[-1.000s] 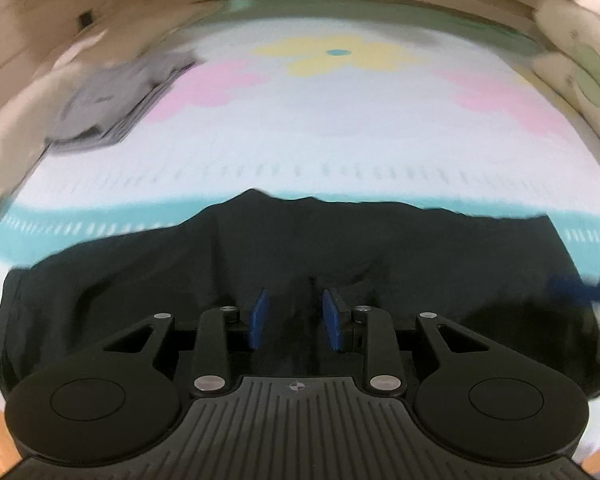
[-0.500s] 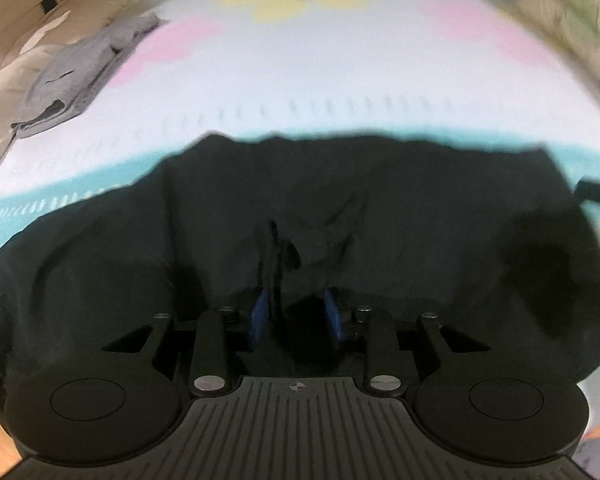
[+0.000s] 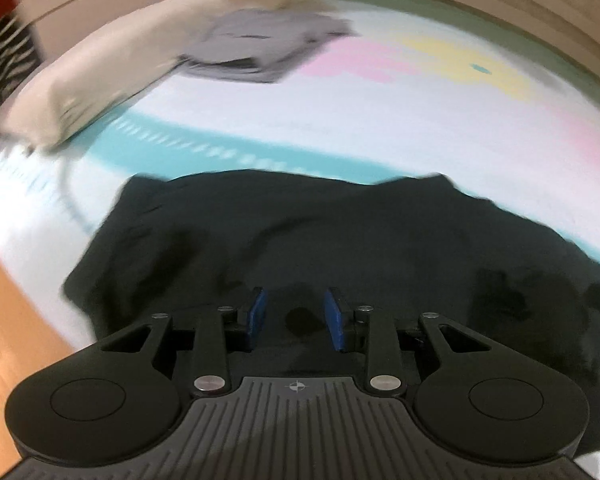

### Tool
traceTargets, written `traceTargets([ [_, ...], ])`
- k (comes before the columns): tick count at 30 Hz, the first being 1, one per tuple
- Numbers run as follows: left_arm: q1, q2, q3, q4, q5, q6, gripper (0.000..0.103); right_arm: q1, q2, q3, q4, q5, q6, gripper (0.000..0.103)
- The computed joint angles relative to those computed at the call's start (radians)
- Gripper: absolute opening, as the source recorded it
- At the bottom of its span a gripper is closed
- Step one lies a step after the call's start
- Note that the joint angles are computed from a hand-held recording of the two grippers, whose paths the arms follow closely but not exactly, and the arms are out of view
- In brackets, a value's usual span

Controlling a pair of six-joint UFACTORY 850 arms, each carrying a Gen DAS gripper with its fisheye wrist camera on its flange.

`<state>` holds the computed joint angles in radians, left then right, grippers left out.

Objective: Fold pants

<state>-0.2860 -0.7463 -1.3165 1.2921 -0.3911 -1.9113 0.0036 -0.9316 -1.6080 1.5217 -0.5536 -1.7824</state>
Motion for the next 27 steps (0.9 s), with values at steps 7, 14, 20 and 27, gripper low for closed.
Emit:
traceTargets([
  [7, 0.048, 0.064, 0.099, 0.153, 0.012, -0.245, 0.031, 0.073, -0.034, -0.043, -0.167, -0.005, 0.077, 0.030],
  [14, 0.087, 0.109, 0.171, 0.219, 0.002, -0.359, 0.044, 0.116, -0.077, -0.091, -0.340, 0.052, 0.227, 0.035],
  [20, 0.110, 0.116, 0.218, 0.280, 0.011, -0.428, 0.044, 0.103, -0.090, -0.110, -0.392, 0.015, 0.290, 0.035],
  [27, 0.127, 0.095, 0.204, 0.330, 0.068, -0.482, 0.049, 0.103, -0.101, -0.129, -0.412, -0.004, 0.323, 0.035],
])
